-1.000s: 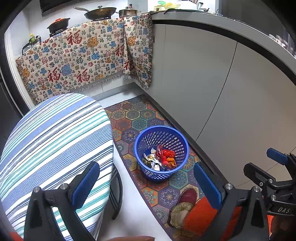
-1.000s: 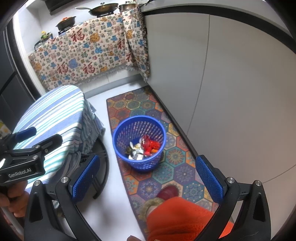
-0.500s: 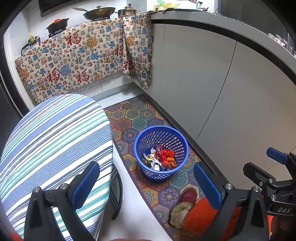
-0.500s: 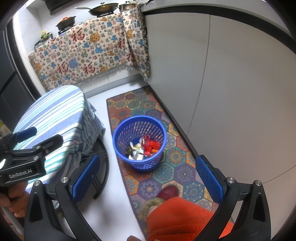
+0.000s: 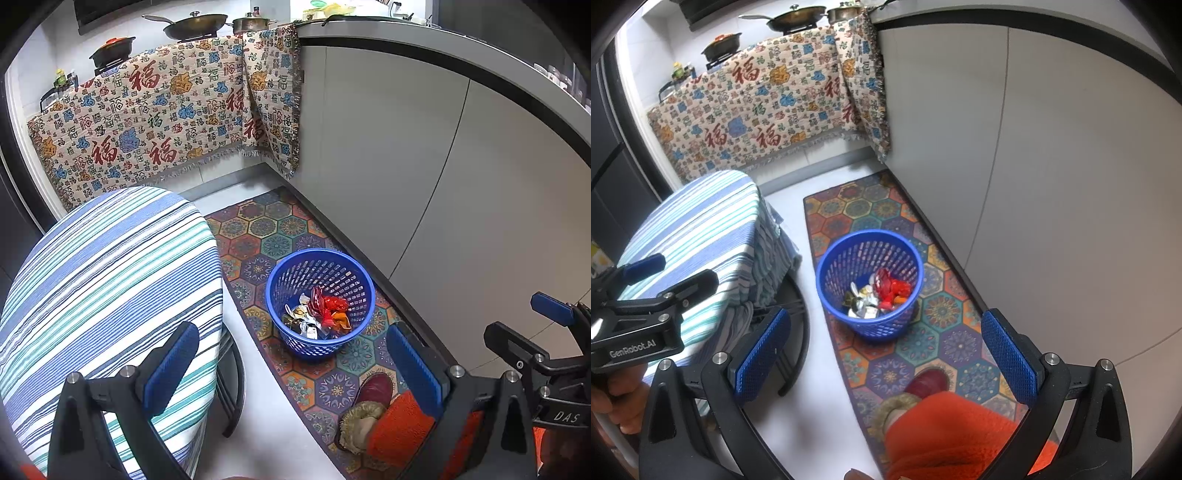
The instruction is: Collect trash
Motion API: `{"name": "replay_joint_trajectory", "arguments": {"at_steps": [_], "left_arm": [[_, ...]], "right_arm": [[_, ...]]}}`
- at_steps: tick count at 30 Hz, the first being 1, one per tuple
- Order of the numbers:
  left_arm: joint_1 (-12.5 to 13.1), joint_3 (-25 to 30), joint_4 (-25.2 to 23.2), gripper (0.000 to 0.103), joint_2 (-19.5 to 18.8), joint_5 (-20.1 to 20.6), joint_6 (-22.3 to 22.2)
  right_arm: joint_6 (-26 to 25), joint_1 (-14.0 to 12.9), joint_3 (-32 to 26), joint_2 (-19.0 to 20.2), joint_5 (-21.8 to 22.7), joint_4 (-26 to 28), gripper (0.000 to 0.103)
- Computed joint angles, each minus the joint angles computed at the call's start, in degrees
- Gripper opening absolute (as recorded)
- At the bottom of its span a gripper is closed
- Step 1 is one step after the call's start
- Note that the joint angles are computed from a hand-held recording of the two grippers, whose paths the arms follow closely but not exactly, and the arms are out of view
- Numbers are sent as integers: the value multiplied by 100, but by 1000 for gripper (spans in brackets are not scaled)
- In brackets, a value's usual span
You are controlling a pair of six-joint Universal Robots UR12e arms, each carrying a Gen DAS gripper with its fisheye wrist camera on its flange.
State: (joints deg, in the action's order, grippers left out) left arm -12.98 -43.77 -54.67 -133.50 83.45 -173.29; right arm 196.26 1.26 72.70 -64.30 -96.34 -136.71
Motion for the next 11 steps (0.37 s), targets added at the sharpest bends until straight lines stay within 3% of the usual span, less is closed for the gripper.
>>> {"name": "replay_joint_trajectory", "arguments": {"at_steps": [11], "left_arm": [[9, -150, 90, 103, 61, -22, 56]], "right_arm": [[28, -17, 12, 2, 6, 47, 103]]}}
